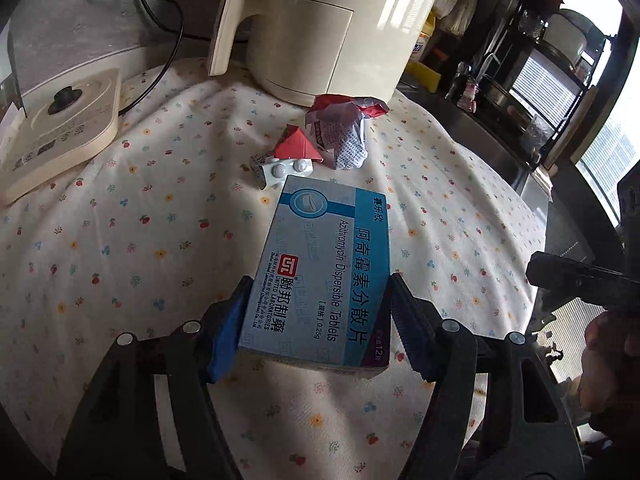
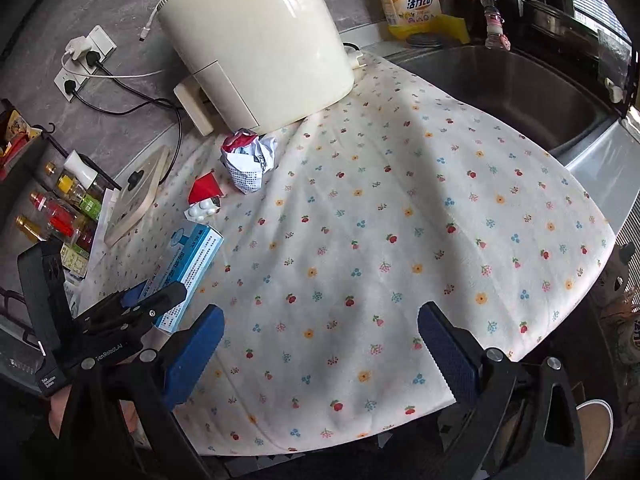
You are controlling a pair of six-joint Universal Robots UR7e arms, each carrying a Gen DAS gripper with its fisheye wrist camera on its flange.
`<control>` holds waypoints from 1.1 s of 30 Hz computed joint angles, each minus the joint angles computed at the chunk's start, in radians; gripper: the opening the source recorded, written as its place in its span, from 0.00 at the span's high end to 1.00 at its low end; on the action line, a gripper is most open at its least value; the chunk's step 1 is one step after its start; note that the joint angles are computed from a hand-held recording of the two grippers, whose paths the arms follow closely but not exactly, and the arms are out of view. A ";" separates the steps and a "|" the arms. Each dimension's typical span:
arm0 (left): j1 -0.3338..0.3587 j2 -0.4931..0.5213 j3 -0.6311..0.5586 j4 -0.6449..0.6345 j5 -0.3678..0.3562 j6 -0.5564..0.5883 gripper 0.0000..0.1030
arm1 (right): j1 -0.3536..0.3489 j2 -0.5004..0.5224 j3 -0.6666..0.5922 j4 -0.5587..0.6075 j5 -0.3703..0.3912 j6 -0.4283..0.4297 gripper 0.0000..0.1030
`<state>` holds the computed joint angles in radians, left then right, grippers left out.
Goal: Collect trash
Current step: 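Grasp the blue medicine box with the left tool while the right tool grasps the white-red wrapper, then lift the blue medicine box with the left tool while the right tool lifts the wrapper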
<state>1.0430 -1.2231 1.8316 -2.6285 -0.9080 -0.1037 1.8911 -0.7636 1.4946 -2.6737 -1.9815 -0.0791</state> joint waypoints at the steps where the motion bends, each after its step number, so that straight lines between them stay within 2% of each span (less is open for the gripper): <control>1: -0.005 -0.011 0.008 -0.004 0.019 -0.019 0.35 | 0.002 0.019 -0.033 0.026 0.018 -0.020 0.08; 4: -0.017 -0.041 0.029 -0.030 0.070 -0.077 0.35 | 0.009 0.079 -0.134 0.093 0.056 -0.075 0.08; 7: -0.026 -0.064 0.047 -0.045 0.141 -0.137 0.35 | 0.010 0.133 -0.236 0.167 0.090 -0.096 0.14; 18: -0.064 -0.160 0.123 -0.053 0.337 -0.327 0.35 | 0.018 0.336 -0.613 0.351 0.141 -0.174 0.18; 22: -0.074 -0.192 0.144 -0.040 0.384 -0.375 0.35 | 0.025 0.415 -0.742 0.399 0.120 -0.195 0.18; 26: -0.083 -0.223 0.170 -0.035 0.417 -0.412 0.35 | 0.025 0.511 -0.900 0.480 0.048 -0.198 0.19; 28: -0.085 -0.235 0.180 -0.032 0.422 -0.429 0.35 | 0.020 0.548 -0.963 0.534 0.022 -0.185 0.37; 29: -0.085 -0.239 0.183 -0.033 0.421 -0.432 0.35 | 0.016 0.561 -0.991 0.581 0.015 -0.171 0.68; 30: -0.085 -0.241 0.186 -0.034 0.419 -0.431 0.35 | 0.013 0.555 -0.984 0.586 0.028 -0.159 0.69; 33: -0.078 -0.240 0.185 -0.043 0.398 -0.410 0.35 | 0.011 0.493 -0.869 0.503 0.050 -0.173 0.72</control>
<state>0.9654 -1.4630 2.0162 -2.6714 -0.5099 -0.5133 1.9022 -0.2705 0.6259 -2.1703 -1.9319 -0.2523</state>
